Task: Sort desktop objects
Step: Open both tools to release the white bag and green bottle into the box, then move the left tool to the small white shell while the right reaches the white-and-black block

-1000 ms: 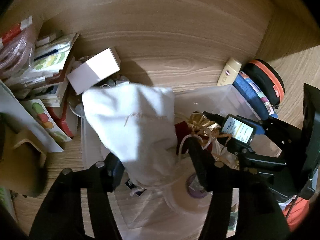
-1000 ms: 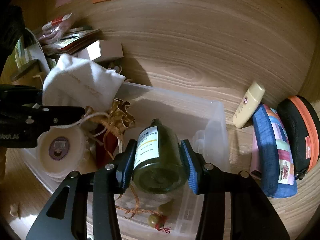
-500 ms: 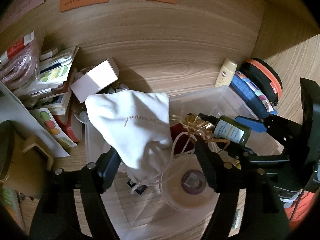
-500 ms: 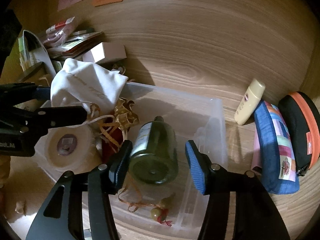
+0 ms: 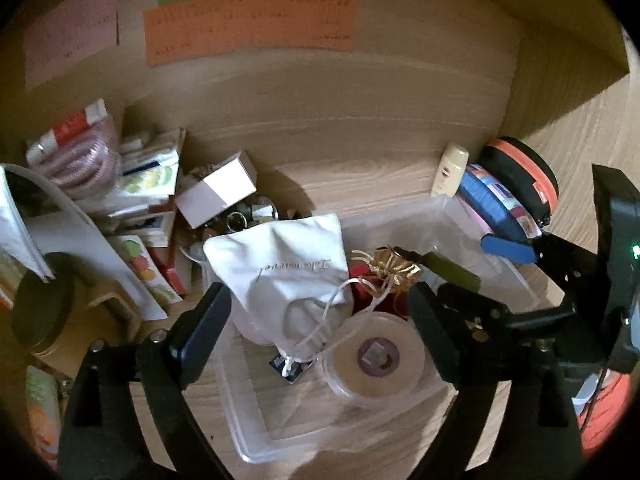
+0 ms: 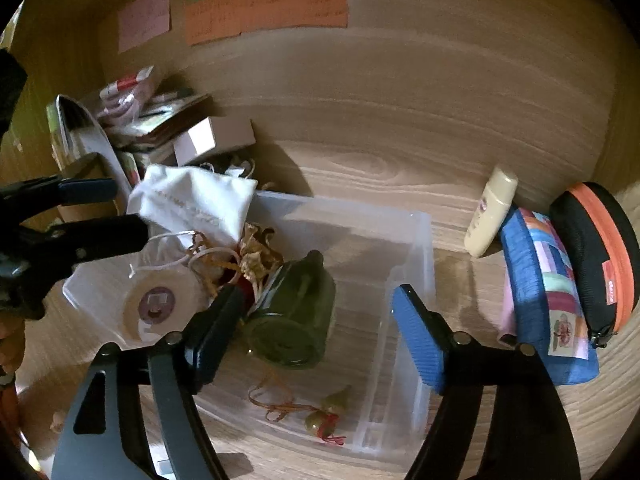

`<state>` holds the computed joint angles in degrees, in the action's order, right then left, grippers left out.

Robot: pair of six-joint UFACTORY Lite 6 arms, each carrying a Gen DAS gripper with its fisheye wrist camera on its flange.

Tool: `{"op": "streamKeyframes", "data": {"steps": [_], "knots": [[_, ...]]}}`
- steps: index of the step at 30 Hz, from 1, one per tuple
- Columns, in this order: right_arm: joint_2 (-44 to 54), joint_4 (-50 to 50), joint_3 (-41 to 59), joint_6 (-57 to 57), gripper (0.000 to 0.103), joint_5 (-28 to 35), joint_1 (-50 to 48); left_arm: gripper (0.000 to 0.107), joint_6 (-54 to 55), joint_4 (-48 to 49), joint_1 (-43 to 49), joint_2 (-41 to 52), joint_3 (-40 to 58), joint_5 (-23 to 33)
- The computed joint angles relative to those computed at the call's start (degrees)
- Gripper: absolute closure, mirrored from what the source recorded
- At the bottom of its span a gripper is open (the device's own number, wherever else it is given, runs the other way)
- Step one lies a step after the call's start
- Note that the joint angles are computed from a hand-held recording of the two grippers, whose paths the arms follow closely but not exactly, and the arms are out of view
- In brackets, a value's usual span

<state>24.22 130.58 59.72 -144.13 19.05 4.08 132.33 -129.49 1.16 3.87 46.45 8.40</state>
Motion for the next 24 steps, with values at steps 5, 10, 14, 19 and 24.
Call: {"op": "streamKeyframes", "data": {"steps": [5,10,14,19,24], "knots": [[-2.92,-6.94,-1.3,8.1,0.027,0.44,-1.48,0.012,-0.38,0.93,-0.19,-6.9,-4.97,-0.89],[-10.19,-9.49,-7.2,10.77,0.022,1.67,-2.43,0.011,-4.2,4.6,0.03,-12.58,-9.16,-1.22],[-16.21,-10.43,-12.89,11.88,0.019,3.27,-3.43,0.011,-9.57,9.91,0.44,-16.82,-12.53,-1.53],[-21.76,-10.9,-18.83,12.4,0.019,3.96,-3.87,0.01,-18.17,18.5,1.12,-22.13,-17.27,-1.42],[-26.71,-6.52,-25.55,8.47,0.019,4.14,-3.07,0.01,-23.17,24.66,2.24,-28.17,-22.82,-1.69]]}}
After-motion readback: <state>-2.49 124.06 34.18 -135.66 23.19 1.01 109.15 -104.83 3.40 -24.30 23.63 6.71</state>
